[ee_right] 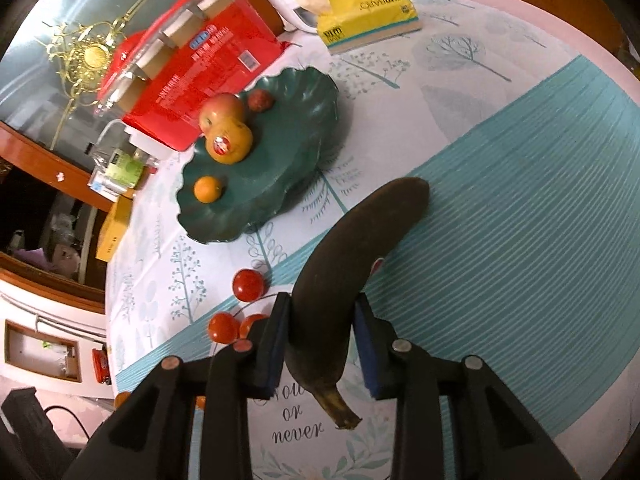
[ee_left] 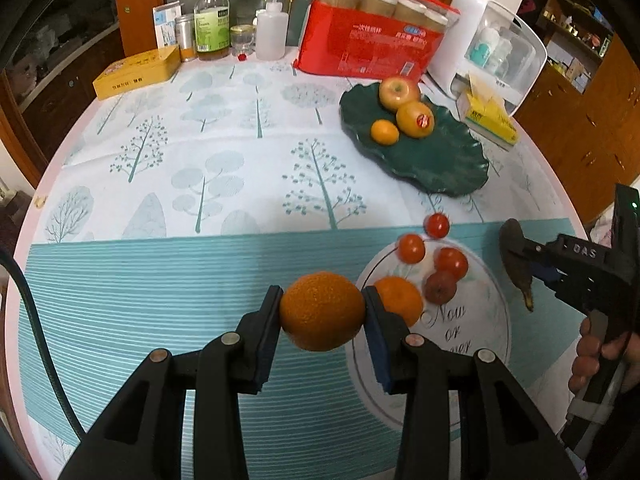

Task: Organize fruits
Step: 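Lift the orange and banana and carry both toward the green plate, then lower the orange onto the green plate with the left tool while the right releases the banana there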

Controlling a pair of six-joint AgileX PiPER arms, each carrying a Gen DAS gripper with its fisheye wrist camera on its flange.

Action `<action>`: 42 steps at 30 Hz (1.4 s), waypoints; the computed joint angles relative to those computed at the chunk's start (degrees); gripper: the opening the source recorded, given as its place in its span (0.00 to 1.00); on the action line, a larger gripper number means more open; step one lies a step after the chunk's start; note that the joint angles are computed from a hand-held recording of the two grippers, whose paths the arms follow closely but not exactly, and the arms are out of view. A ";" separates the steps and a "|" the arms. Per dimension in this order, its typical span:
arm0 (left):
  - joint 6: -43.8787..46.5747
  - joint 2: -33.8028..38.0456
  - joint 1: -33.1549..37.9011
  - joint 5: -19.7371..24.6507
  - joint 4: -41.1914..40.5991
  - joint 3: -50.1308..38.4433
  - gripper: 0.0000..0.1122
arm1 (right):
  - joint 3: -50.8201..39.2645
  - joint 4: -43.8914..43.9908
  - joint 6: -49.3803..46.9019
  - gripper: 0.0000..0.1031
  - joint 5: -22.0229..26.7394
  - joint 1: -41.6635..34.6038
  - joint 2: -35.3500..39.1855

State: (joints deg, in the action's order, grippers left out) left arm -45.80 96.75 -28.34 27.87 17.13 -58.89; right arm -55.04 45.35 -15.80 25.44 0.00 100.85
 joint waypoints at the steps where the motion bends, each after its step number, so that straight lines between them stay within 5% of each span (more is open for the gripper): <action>1: -0.90 0.12 -0.27 0.30 0.69 -0.50 0.34 | 0.17 1.44 -2.18 0.30 0.32 -0.68 -0.37; 15: -2.97 9.76 -1.86 6.95 3.86 -18.25 0.34 | -6.19 14.59 -26.35 0.29 7.62 -8.12 0.00; 29: 3.48 26.36 -1.75 14.57 1.86 -46.28 0.34 | -18.76 16.18 -32.71 0.27 12.51 -9.27 7.05; 32: 4.91 30.44 -1.64 16.82 0.39 -52.80 0.34 | -22.02 16.89 -35.12 0.21 13.30 -9.39 8.19; 42: 10.21 45.38 -0.81 28.09 -5.02 -76.38 0.34 | -38.56 13.68 -34.85 0.16 17.84 -5.93 18.50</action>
State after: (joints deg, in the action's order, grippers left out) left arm -35.59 142.13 -29.15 55.97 12.11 -135.27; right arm -93.60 59.03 -50.65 43.27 -5.93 119.35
